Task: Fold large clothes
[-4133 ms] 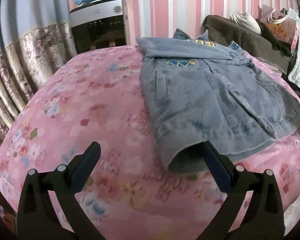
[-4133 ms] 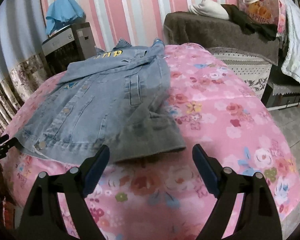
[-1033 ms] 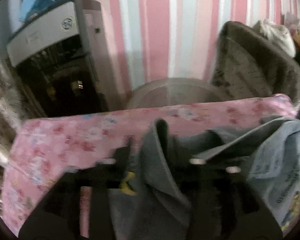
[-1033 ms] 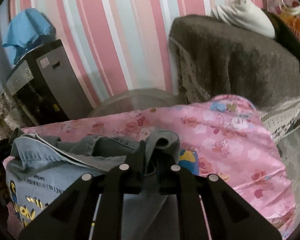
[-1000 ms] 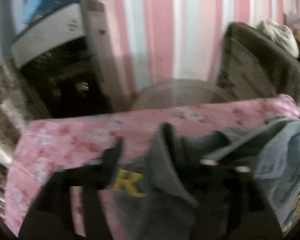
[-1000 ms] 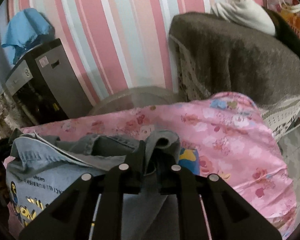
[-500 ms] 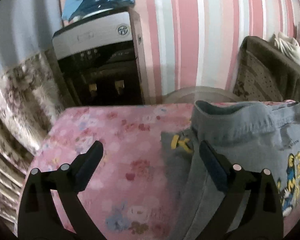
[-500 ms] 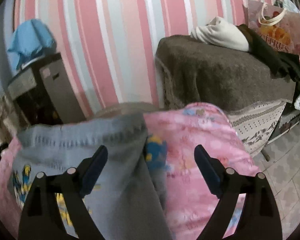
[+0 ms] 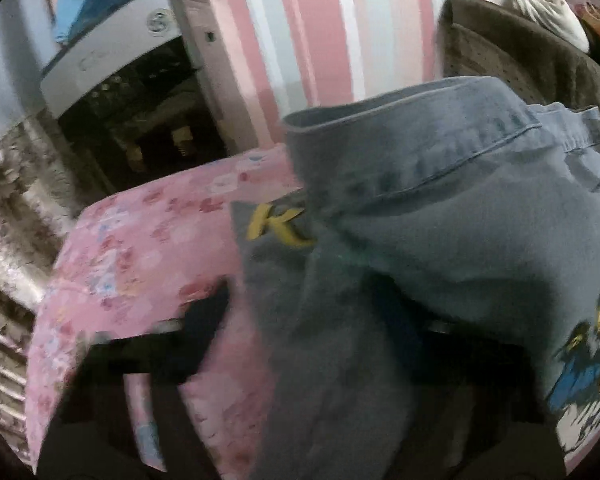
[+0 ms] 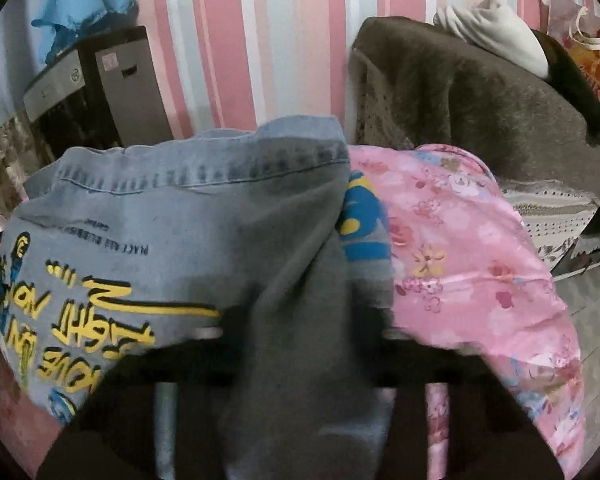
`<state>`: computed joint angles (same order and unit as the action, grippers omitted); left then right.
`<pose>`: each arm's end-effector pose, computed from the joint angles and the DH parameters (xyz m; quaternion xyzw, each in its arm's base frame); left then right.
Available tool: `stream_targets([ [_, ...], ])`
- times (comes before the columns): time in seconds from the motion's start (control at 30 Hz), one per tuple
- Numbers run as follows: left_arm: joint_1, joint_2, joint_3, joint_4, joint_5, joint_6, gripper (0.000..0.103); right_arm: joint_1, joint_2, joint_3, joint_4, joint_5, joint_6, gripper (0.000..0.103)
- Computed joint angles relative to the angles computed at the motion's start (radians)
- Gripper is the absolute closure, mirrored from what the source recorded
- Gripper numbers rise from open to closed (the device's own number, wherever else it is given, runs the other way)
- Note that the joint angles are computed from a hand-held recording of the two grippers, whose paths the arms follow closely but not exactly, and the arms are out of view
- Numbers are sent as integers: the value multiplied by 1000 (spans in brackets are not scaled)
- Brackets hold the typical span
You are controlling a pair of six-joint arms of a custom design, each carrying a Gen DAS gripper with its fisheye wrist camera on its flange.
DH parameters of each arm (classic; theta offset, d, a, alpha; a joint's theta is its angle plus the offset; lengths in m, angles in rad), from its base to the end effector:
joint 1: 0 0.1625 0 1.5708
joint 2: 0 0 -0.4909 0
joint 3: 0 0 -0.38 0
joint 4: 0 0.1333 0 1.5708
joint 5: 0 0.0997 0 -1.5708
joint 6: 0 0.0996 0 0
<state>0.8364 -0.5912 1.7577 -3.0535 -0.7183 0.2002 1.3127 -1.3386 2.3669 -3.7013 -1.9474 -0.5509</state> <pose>-0.2959 -0.6385 0.0554 0.3469 0.8321 -0.2460 0.3560 -0.0180 -0.4470 0.3619 0.0251 -0.8422 0.4101 0.3490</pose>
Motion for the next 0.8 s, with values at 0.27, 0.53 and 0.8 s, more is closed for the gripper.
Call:
stream_targets([
  [0.27,17,-14,1,-94,4,-64,100,-20,-45,24,-69,64,26,91],
  [0.53,41,6,-22,-26,79,-138,97,-51,-2,11,-63,22,44,80],
  [0.8,-5,-70,80,-113,55,-154,34,-45,-90,66,-80,61,75,30],
])
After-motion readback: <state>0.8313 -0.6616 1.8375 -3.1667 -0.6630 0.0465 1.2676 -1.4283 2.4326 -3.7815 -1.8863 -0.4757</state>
